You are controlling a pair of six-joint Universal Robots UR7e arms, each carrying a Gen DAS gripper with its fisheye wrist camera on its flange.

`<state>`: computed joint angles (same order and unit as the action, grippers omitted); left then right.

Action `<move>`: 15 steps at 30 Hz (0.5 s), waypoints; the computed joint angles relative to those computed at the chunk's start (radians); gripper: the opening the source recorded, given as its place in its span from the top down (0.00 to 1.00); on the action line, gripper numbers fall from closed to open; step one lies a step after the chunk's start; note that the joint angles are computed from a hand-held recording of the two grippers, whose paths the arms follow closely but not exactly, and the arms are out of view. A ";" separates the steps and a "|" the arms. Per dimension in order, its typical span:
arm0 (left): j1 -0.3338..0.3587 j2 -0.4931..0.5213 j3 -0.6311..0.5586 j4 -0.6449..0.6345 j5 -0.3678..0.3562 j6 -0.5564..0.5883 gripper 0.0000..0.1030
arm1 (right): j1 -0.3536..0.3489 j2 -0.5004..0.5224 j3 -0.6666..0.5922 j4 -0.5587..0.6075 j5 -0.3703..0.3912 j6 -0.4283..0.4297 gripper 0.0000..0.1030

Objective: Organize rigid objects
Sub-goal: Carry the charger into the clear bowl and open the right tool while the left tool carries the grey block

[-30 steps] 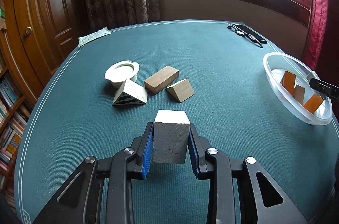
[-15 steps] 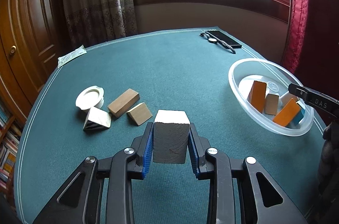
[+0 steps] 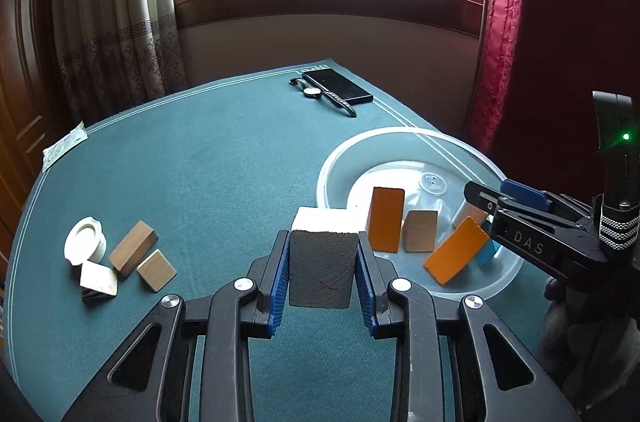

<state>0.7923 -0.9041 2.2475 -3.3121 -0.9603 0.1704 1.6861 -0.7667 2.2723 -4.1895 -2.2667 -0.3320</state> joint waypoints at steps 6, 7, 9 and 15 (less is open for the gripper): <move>0.006 0.042 -0.048 0.055 -0.062 -0.016 0.70 | -0.001 -0.004 0.001 -0.018 -0.008 0.001 0.47; 0.007 0.048 -0.054 0.061 -0.070 -0.017 0.70 | -0.003 -0.005 0.001 -0.018 -0.007 0.001 0.47; 0.008 0.059 -0.065 0.070 -0.084 -0.018 0.70 | -0.003 -0.005 0.000 -0.017 -0.008 0.003 0.47; 0.009 0.090 -0.089 0.069 -0.111 -0.010 0.70 | -0.004 -0.005 0.000 -0.020 -0.009 0.003 0.47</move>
<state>0.8014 -0.8144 2.1585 -3.2436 -1.0714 0.1607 1.6822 -0.7712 2.2720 -4.2093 -2.2760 -0.3293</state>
